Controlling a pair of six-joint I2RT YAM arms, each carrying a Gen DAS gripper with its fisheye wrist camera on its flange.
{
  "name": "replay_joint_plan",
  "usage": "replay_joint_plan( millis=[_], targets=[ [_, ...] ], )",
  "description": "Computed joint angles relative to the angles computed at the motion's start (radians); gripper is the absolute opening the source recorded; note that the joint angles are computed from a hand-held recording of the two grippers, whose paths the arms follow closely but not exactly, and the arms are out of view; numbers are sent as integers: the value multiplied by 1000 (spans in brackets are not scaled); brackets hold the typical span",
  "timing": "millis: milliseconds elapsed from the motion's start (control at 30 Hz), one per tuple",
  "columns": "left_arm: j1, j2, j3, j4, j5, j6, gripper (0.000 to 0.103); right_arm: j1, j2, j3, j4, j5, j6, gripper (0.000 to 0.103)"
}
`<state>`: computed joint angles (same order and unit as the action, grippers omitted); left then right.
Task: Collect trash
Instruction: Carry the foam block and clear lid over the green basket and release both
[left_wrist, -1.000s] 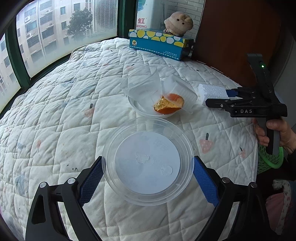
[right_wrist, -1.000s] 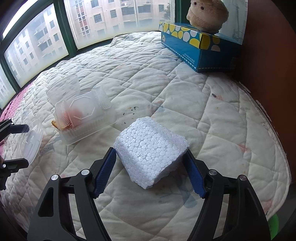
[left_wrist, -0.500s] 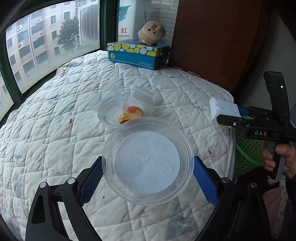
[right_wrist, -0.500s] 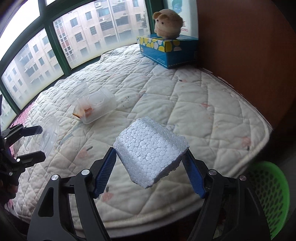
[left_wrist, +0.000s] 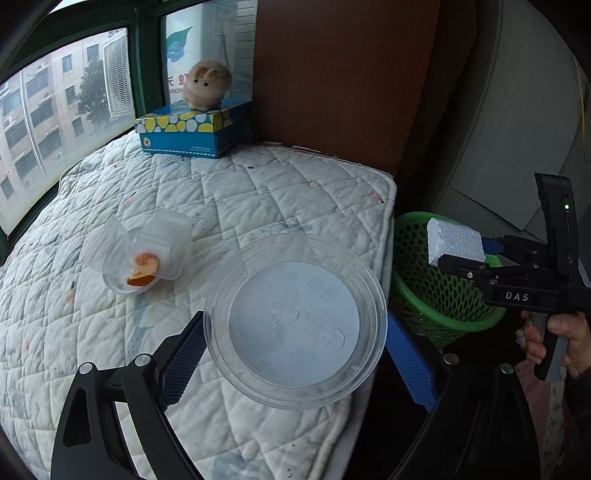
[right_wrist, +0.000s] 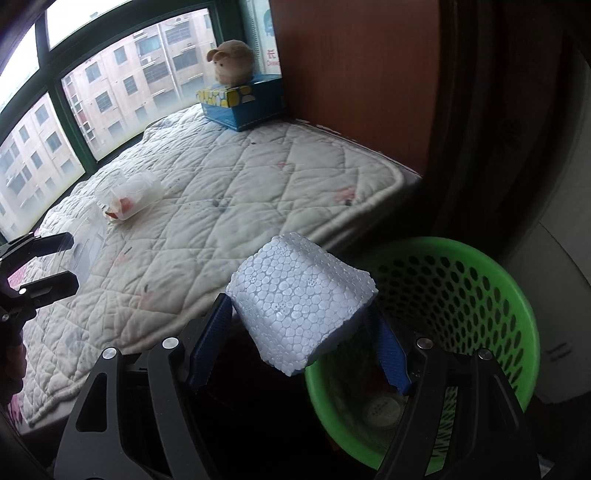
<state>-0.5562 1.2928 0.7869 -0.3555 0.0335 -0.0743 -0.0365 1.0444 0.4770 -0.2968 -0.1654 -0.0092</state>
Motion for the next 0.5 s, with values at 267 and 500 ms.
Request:
replay_joint_plan(
  millis=[267, 500],
  targets=[
    [-147, 108, 90, 12, -51, -59, 90, -294, -74, -38, -87, -121, -147, 74],
    [-247, 220, 190, 12, -83, -86, 90, -520, -57, -41, -123, -234, -260, 79]
  ],
)
